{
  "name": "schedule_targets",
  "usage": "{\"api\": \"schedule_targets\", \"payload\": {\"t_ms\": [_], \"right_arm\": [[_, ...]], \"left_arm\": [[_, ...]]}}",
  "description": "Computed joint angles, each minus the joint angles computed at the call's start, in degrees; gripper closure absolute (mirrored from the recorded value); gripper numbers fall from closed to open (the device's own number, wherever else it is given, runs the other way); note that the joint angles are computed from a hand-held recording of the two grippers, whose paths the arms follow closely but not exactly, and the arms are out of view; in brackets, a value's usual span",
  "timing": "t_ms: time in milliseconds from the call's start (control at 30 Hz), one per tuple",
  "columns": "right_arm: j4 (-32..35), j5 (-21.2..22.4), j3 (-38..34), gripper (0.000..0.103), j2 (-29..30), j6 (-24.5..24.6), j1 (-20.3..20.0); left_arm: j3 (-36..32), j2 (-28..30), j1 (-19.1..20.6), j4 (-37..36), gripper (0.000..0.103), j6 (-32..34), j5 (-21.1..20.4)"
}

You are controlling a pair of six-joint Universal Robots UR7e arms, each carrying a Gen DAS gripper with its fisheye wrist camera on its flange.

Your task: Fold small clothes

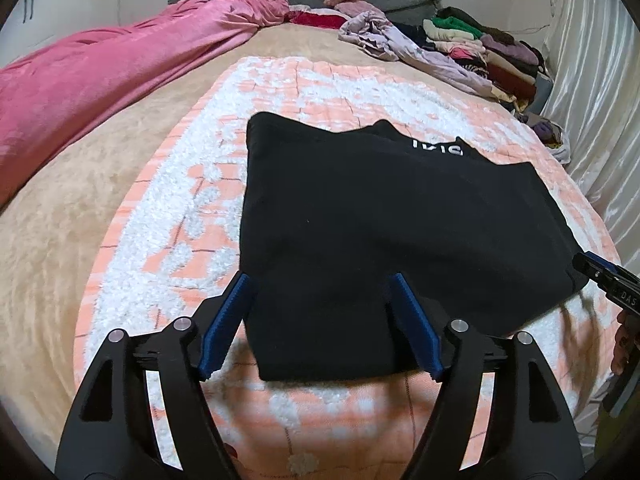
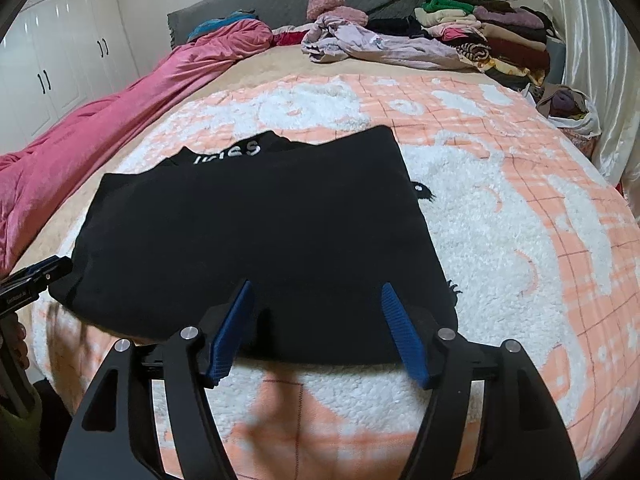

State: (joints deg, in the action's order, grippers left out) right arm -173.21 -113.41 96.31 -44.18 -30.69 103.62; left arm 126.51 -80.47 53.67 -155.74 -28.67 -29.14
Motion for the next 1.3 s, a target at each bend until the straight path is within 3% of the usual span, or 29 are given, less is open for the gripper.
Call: {"api": "schedule_targets", "payload": {"t_ms": [300, 600, 833, 933, 1300], "right_arm": [[-1.00, 0.78, 0.82, 0.038, -0.64, 0.05, 1.26], [0.47, 3.58, 1.07, 0.037, -0.69, -0.14, 3.18], [2.64, 5.05, 0.03, 0.037, 1.03, -0.62, 5.08], [2.26, 5.11, -0.19, 0.012, 2.00, -0.74, 5.89], [3.91, 6.37, -1.66, 0.012, 5.94, -3.80, 8.68]], "left_arm": [[0.98, -1.99, -1.53, 1.02, 0.025, -1.66, 2.10], [1.80, -5.07, -2.55, 6.73, 0.015, -6.17, 4.51], [2.88, -8.22, -2.60, 9.80, 0.014, -8.87, 5.65], [3.20, -9.48, -2.51, 11.56, 0.013, -10.44, 6.14], [3.49, -13.21, -1.20, 16.22, 0.013, -13.61, 7.26]]}}
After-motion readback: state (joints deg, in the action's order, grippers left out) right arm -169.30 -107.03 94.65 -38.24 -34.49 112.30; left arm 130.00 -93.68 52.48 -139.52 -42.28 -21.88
